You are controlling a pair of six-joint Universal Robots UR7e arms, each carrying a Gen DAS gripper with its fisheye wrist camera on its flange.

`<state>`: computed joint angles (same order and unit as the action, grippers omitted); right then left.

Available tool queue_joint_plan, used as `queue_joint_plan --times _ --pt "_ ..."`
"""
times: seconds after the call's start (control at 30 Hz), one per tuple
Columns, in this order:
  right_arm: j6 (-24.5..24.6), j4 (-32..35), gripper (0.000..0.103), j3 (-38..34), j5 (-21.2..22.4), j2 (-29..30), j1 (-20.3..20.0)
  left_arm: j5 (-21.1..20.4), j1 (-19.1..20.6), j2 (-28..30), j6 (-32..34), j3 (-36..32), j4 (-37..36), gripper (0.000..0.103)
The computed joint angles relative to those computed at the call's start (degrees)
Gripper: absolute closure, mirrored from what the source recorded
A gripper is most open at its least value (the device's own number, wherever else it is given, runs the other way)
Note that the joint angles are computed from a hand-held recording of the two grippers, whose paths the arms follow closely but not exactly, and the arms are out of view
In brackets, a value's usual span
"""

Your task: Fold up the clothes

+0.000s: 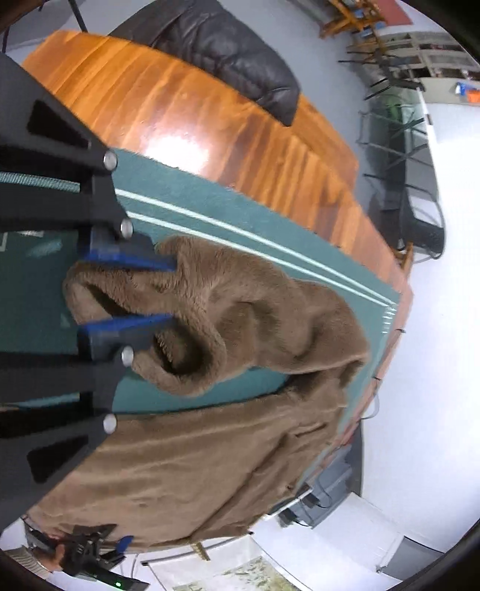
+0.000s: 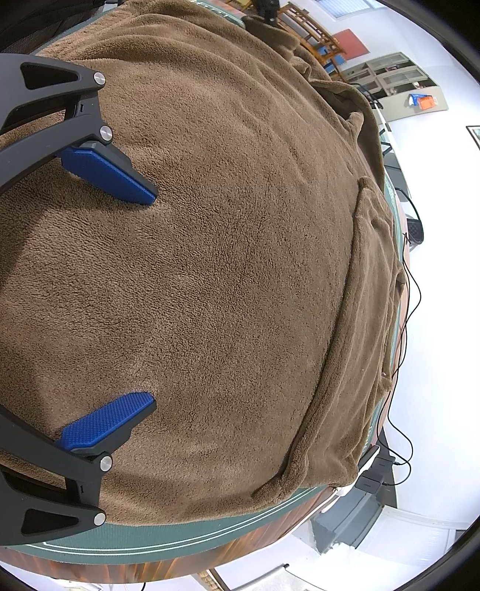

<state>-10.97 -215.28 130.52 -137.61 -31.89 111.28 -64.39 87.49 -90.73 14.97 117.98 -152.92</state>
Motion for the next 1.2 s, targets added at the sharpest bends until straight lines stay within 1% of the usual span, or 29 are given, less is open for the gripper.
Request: queue_joint_plan --times 0.1,0.23,0.33,0.43,0.5,0.57,0.63,0.7,0.73,0.8,0.87,0.9,1.0,1.13,1.2 --pt "0.3 0.0 0.001 -0.1 -0.2 0.2 0.1 -2.2 0.1 -1.2 -1.3 -1.8 -1.1 0.089" --pt "0.5 0.0 0.001 -0.2 -0.4 0.3 0.2 -9.2 2.5 -1.6 -8.6 -8.3 -0.7 0.091" --pt "0.6 0.0 0.001 -0.3 -0.5 0.4 0.3 -15.1 4.8 -1.5 -13.9 -13.1 -0.7 0.091" --pt "0.8 0.1 0.001 -0.4 -0.5 0.5 0.4 -19.0 6.4 -1.1 -17.8 -17.0 0.5 0.092" --pt "0.8 0.1 0.001 -0.4 -0.5 0.5 0.4 -21.3 7.3 -0.9 -19.9 -18.9 2.1 0.093" --pt "0.8 0.1 0.001 -0.4 -0.5 0.5 0.4 -25.2 8.8 -0.1 -22.9 -20.9 4.5 0.095" --pt "0.8 0.0 0.001 -0.4 -0.5 0.5 0.3 -29.1 10.3 0.9 -25.9 -22.8 6.7 0.096" --pt "0.7 -0.1 0.001 -0.3 -0.5 0.5 0.3 -31.9 12.6 2.7 -31.2 -24.9 8.7 0.096" --pt "0.6 -0.2 0.001 -0.3 -0.4 0.5 0.3 -30.6 12.9 3.3 -32.1 -25.4 9.0 0.096" --pt "0.5 -0.3 0.001 -0.2 -0.4 0.4 0.2 -23.7 11.8 3.2 -29.4 -25.0 9.5 0.096" --pt "0.4 -0.4 0.001 -0.1 -0.4 0.4 0.1 -21.9 11.3 3.2 -26.9 -24.6 10.3 0.096" --pt "0.3 -0.4 0.001 -0.1 -0.3 0.4 0.1 -20.0 10.7 3.2 -24.7 -24.3 11.1 0.096" --pt "0.2 -0.6 0.001 0.0 -0.3 0.3 0.0 -16.4 9.9 3.4 -21.3 -23.1 12.6 0.096" --pt "0.1 -0.6 0.001 0.1 -0.2 0.3 0.0 -14.9 10.1 3.3 -19.4 -21.0 15.3 0.096" --pt "0.2 -0.5 0.001 0.0 -0.2 0.2 0.0 -11.9 9.5 2.4 -17.7 -18.7 16.0 0.094"
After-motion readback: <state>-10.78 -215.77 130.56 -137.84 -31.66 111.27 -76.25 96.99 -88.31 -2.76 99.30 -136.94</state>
